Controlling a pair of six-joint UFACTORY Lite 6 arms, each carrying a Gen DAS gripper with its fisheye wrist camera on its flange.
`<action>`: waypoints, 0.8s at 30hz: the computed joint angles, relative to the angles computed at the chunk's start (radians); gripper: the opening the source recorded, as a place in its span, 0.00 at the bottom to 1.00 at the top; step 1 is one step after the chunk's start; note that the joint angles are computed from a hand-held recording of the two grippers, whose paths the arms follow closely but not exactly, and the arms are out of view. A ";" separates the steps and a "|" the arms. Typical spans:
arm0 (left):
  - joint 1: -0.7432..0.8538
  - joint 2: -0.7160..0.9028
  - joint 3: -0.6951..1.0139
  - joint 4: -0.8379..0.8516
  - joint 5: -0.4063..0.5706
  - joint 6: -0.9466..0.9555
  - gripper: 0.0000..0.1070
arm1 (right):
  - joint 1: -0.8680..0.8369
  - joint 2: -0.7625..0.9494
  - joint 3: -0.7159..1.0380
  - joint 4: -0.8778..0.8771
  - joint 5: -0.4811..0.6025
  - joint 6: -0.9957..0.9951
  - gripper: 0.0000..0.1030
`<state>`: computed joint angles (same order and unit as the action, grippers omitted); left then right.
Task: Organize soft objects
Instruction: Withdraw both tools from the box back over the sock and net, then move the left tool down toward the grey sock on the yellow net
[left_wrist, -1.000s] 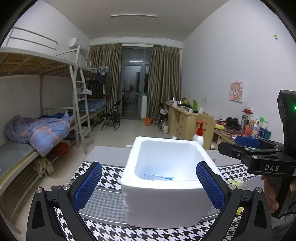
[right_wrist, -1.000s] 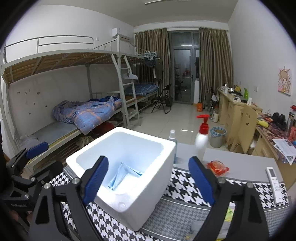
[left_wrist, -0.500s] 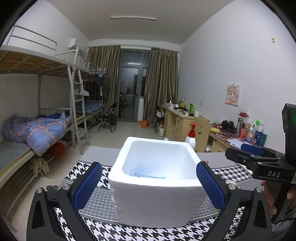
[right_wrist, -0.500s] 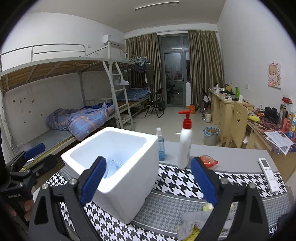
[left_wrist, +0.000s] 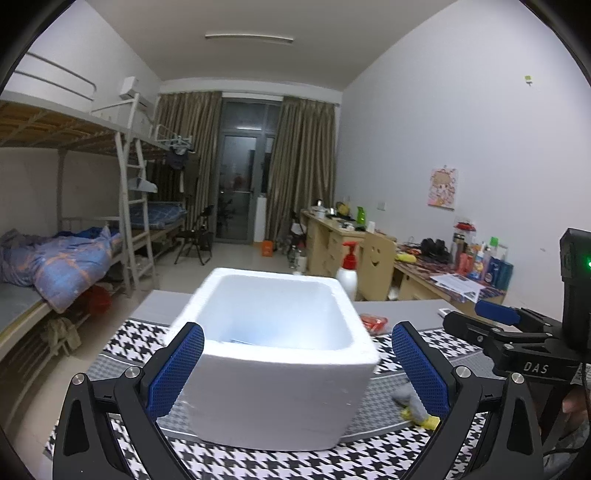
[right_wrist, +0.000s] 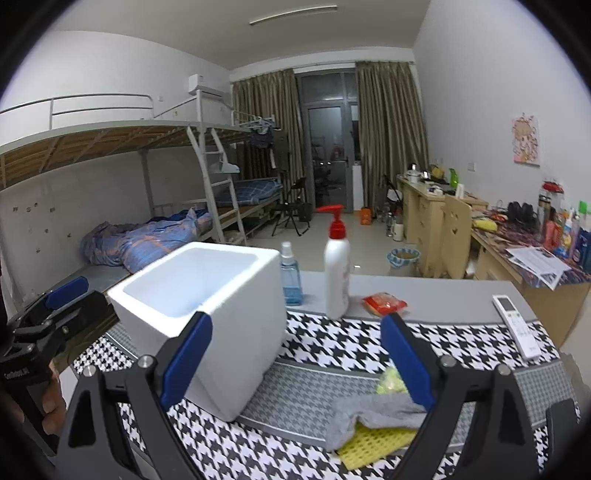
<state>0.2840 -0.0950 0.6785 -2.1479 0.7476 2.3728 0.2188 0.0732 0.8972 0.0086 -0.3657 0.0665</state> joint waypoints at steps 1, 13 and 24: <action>-0.008 -0.003 -0.006 0.000 0.000 0.004 0.95 | -0.003 -0.005 -0.008 0.018 -0.001 -0.020 0.92; -0.082 -0.026 -0.052 -0.008 0.009 0.019 0.95 | -0.067 -0.110 -0.150 0.045 -0.026 -0.040 0.92; -0.178 -0.037 -0.085 -0.035 -0.008 0.056 0.95 | -0.147 -0.184 -0.238 0.056 -0.037 -0.039 0.92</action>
<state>0.1059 -0.1316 0.5931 -2.1831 0.7398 2.4284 0.0723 -0.1104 0.6592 0.0643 -0.4024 0.0274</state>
